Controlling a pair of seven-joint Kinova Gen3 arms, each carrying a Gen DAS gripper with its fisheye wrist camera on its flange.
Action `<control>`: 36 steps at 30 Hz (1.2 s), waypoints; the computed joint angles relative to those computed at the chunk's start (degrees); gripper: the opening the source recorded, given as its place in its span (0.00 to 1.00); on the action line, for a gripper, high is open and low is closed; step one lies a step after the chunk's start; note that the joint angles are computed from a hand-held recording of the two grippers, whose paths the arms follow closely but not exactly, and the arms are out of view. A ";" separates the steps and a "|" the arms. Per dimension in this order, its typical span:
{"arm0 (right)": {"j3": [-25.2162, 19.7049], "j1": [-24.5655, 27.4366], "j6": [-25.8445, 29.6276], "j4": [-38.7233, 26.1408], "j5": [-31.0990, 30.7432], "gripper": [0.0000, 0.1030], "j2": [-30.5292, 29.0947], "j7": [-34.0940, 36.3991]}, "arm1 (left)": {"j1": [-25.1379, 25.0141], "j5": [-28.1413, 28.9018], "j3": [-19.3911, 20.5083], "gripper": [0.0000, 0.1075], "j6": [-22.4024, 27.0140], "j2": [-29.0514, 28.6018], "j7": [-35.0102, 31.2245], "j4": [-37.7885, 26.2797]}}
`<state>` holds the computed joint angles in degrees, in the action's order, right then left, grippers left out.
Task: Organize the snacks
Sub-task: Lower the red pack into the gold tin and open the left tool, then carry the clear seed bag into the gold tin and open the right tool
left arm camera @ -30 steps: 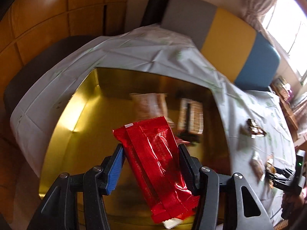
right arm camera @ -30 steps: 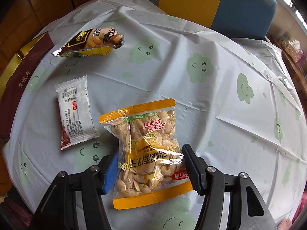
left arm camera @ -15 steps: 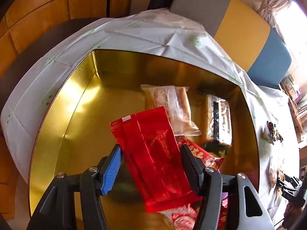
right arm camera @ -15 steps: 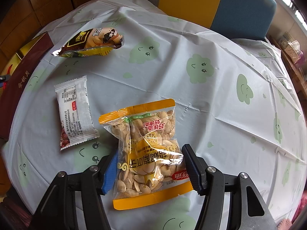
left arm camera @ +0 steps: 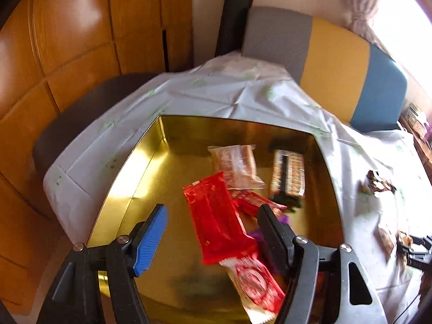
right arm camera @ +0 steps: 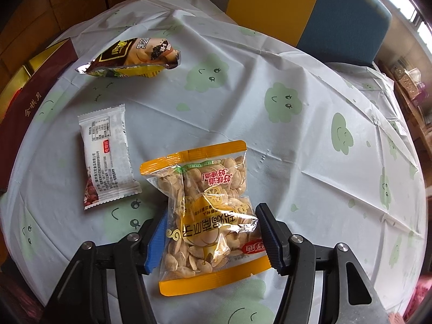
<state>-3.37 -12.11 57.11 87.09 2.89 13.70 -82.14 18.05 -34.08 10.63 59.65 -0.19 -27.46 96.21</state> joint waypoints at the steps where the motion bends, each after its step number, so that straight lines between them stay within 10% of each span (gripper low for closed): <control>1: 0.01 0.00 -0.03 0.02 0.04 0.60 0.00 0.01 | 0.54 -0.67 0.55 0.65 0.15 -0.34 0.64 0.19; 13: 0.02 -0.28 -0.19 0.36 0.47 0.60 -0.24 -0.90 | 5.81 -8.43 5.69 0.65 4.87 -1.98 8.13 1.32; 36: -0.11 -0.72 -0.64 0.84 1.10 0.60 -0.45 -1.37 | 6.35 -5.80 5.40 0.65 4.36 -2.52 9.81 3.29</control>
<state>-3.48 -12.84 56.47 87.93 3.98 13.25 -83.51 24.40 -39.88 16.03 64.01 -2.71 -17.66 99.50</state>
